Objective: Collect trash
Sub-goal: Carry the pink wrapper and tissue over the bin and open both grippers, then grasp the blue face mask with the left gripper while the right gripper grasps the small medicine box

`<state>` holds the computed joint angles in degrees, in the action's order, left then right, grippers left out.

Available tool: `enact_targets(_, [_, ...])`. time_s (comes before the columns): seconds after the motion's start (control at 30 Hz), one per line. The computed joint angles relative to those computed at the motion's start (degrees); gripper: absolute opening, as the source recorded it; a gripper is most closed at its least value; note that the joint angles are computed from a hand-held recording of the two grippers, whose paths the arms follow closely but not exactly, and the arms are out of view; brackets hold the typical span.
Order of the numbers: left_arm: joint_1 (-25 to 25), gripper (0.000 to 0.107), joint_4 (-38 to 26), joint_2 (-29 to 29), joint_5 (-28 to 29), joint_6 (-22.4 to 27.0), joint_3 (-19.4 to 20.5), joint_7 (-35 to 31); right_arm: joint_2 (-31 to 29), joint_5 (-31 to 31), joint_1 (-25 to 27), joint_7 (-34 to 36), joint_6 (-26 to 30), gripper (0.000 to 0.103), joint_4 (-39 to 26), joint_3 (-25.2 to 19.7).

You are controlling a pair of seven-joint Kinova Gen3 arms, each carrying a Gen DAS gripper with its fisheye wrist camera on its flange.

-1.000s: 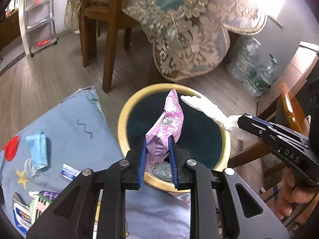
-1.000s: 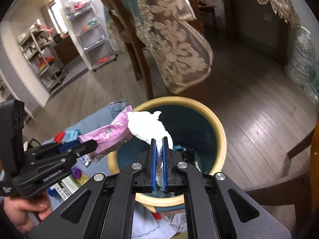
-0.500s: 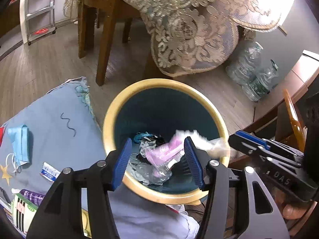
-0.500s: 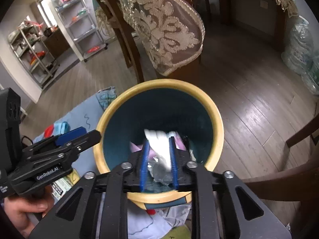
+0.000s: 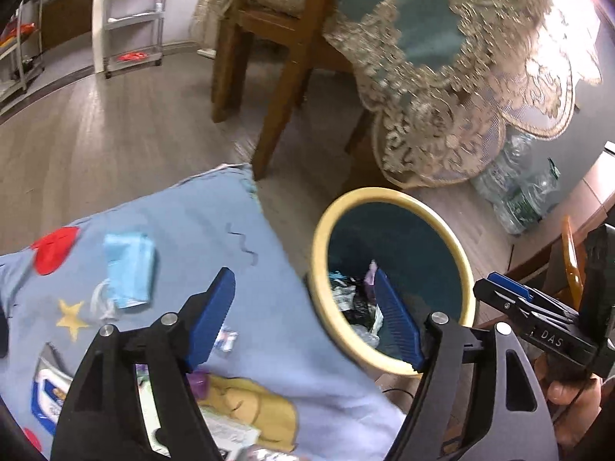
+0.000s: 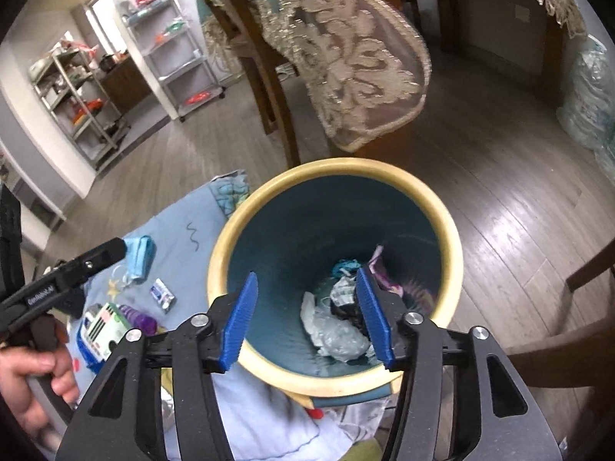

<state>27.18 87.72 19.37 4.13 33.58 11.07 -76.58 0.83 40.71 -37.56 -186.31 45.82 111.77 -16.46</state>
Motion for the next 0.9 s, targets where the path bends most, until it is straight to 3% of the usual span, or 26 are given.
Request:
enact_targets(0.2, [-2.46, 0.075, 3.18, -3.76, -0.09, 0.41, -0.4, -2.31, 0.83, -0.03, -0.45, 1.14, -1.44, 0.068, -0.97, 0.12])
enact_targets(0.53, [-8.34, 0.075, 9.95, -9.08, 0.89, -1.01, -2.41, -3.73, 4.07, -1.0, -3.26, 6.6, -3.0, 0.07, -4.78, 0.64])
enact_targets(0.77, [-12.59, 0.075, 8.88, -6.22, 1.86, 0.08, -3.51, -5.18, 7.65, -4.45, -5.74, 14.22, -4.48, 0.07, -8.64, 2.12])
enact_targets(0.9, [-14.26, 0.072, 4.83, -1.72, 3.26, 3.79, -2.56, -8.33, 9.59, -6.19, -7.4, 18.22, -4.71, 0.07, -11.07, 3.2])
